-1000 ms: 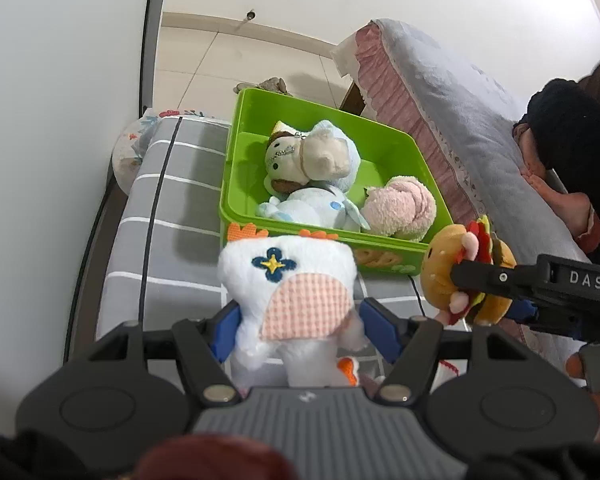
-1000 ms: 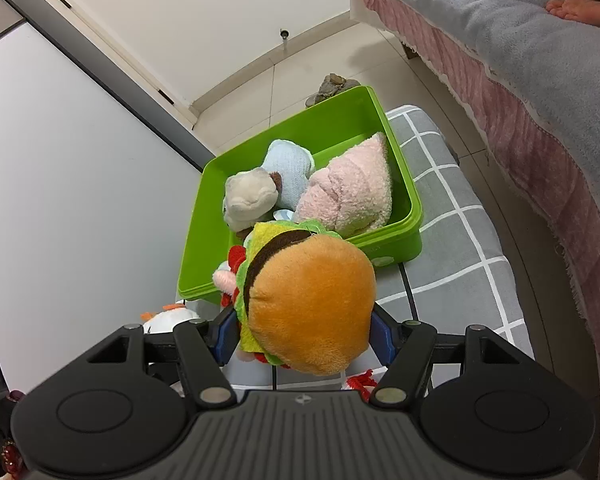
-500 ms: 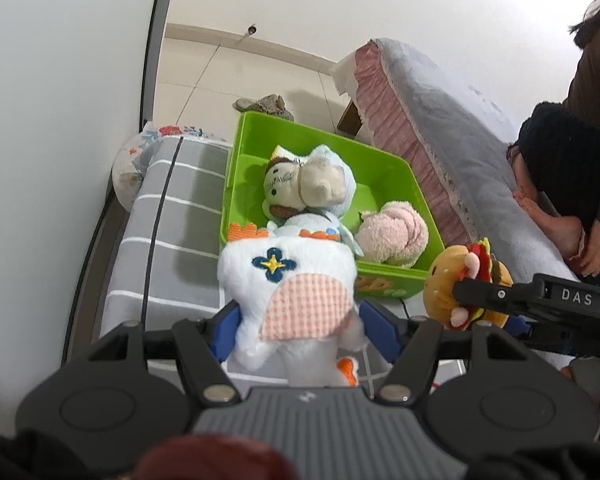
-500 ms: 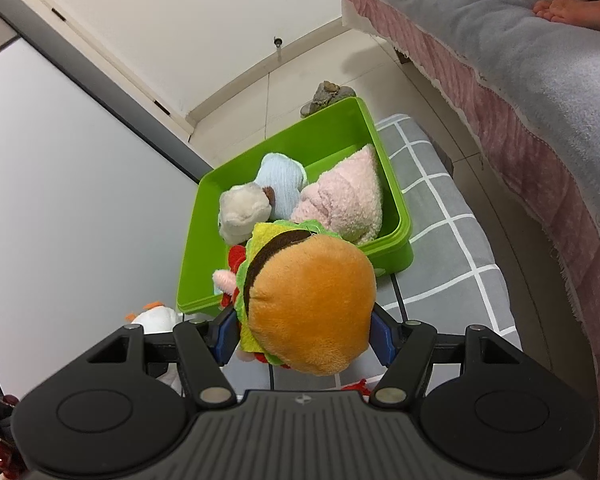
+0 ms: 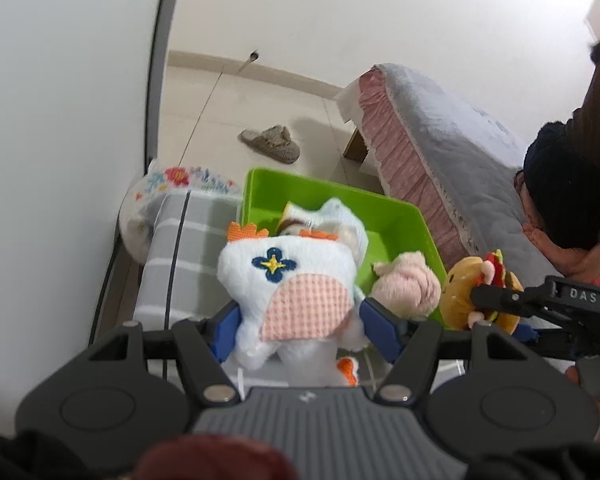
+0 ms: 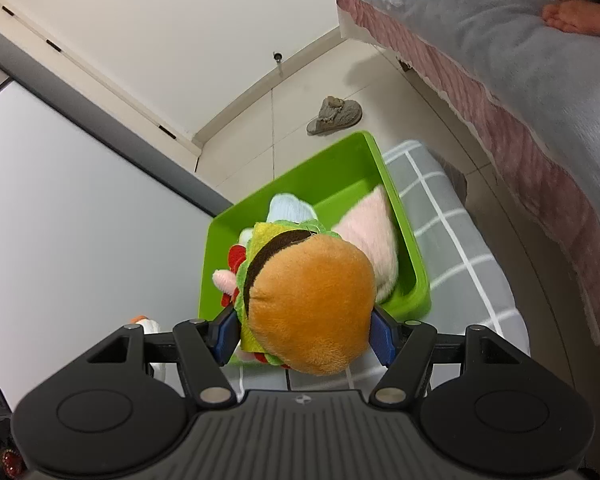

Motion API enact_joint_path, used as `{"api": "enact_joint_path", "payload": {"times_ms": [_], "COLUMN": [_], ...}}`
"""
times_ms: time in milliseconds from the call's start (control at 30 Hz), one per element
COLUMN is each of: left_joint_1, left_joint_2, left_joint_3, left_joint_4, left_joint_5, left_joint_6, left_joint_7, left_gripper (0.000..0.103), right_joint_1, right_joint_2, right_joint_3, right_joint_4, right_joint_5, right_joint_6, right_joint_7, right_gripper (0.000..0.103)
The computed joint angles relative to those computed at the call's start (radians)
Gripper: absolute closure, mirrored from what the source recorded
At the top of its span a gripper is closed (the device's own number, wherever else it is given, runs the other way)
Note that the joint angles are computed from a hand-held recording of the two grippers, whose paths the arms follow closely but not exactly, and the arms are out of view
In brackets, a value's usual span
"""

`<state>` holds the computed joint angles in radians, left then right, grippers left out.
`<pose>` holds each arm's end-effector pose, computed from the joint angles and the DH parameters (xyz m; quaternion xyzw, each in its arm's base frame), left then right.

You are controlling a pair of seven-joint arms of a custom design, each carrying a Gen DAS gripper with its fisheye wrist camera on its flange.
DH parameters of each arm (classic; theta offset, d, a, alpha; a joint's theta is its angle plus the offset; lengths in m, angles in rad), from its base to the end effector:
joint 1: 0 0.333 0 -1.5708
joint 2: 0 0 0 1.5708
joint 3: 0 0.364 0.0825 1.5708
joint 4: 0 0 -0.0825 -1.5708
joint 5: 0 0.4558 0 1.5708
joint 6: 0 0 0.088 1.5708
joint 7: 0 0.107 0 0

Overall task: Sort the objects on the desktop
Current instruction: 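Carry both plushes over the green tray and open both tools to drop them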

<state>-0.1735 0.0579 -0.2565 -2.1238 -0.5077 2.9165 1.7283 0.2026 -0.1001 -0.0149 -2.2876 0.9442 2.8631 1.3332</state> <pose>0.6101 -0.2442 0.4717 -0.6117 0.6955 -0.3653 0.0927 0.5857 0.0656 0.4600 -0.5048 0.7673 -0.0320 0.3941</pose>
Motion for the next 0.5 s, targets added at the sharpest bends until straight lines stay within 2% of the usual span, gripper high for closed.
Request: {"api": "enact_joint_path", "payload": {"times_ms": [133, 333, 500], "left_joint_1": [0.014, 0.081, 0.058], "left_joint_2": [0.061, 0.163, 0.239], "left_joint_3": [-0.020, -0.103, -0.073], "left_joint_4": [0.067, 0.175, 0.249], "left_joint_5": [-0.007, -0.058, 0.117], "left_joint_6": [0.015, 0.029, 0.034], "left_joint_7": [0.033, 0.106, -0.003], "left_gripper": [0.039, 0.039, 0.039], "right_joint_1": [-0.016, -0.042, -0.062], "right_joint_2": [0.057, 0.130, 0.190], "right_joint_3": [0.003, 0.015, 0.025], "right_joint_4": [0.057, 0.131, 0.192], "right_joint_5": [-0.067, -0.089, -0.162], "right_joint_6": [0.001, 0.017, 0.029], "right_joint_7": [0.033, 0.027, 0.061], "right_gripper": [0.038, 0.038, 0.038]}}
